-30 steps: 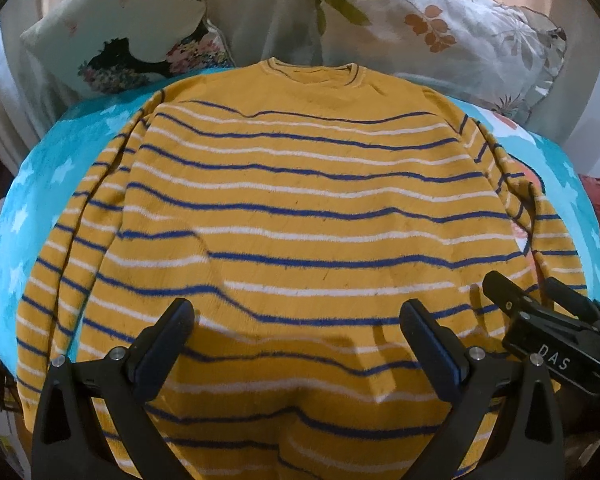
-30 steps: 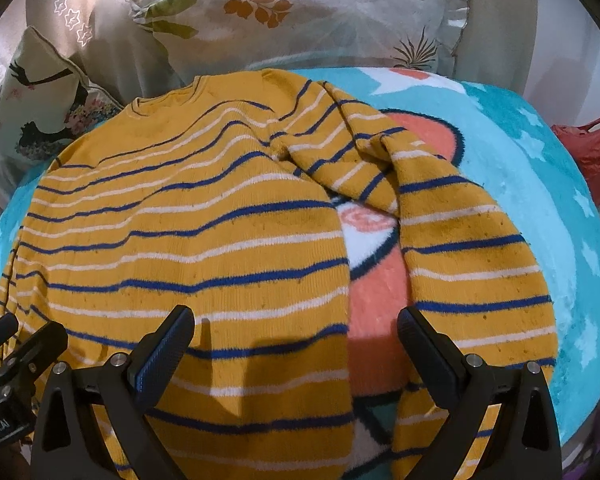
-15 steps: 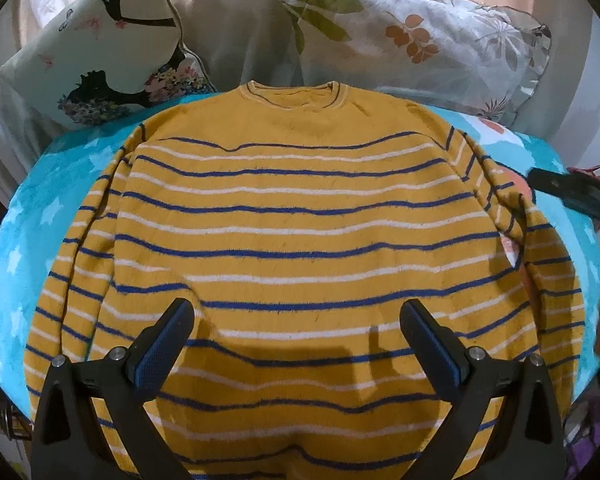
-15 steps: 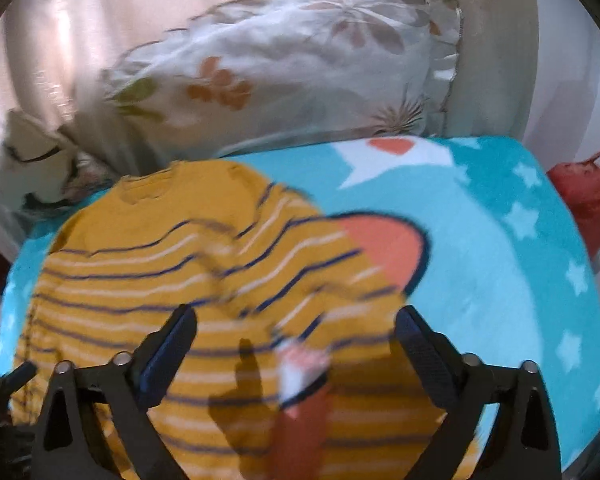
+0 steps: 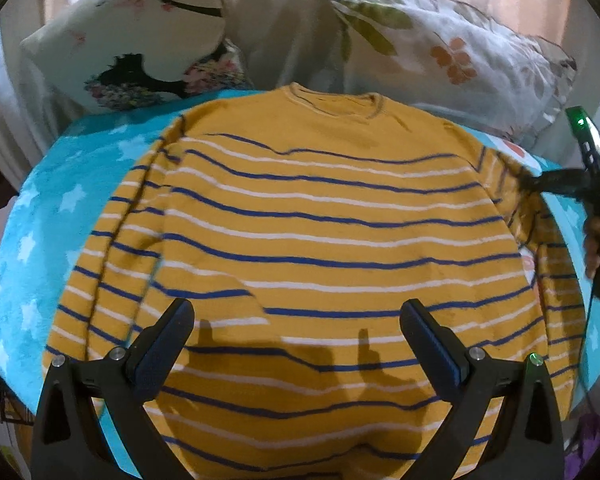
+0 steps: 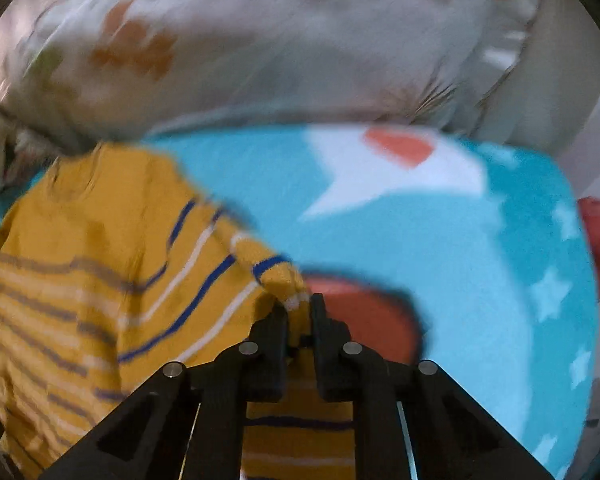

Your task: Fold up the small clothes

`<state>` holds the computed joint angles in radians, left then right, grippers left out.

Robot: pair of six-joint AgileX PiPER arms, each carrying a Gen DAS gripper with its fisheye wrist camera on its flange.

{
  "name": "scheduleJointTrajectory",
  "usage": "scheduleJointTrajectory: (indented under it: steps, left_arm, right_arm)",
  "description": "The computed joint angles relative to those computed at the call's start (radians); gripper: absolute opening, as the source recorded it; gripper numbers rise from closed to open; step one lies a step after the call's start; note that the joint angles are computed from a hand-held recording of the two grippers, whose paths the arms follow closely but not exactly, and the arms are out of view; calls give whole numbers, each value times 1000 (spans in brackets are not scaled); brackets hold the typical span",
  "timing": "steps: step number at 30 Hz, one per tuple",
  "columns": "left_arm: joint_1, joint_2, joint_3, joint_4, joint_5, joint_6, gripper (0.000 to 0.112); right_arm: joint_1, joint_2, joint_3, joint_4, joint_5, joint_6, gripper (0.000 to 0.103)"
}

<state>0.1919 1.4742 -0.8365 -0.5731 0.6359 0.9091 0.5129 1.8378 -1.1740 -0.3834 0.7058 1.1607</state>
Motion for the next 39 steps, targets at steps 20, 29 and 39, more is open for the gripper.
scheduleJointTrajectory:
  steps: [20, 29, 39]
  left_arm:
    - [28, -16, 34, 16, 6, -29, 103]
    - [-31, -91, 115, 18, 5, -34, 103]
    - [61, -188, 148, -30, 47, 26, 103]
  right_arm:
    - [128, -321, 332, 139, -160, -19, 58]
    - [671, -233, 404, -106, -50, 437, 62]
    - [599, -589, 584, -266, 261, 734, 12]
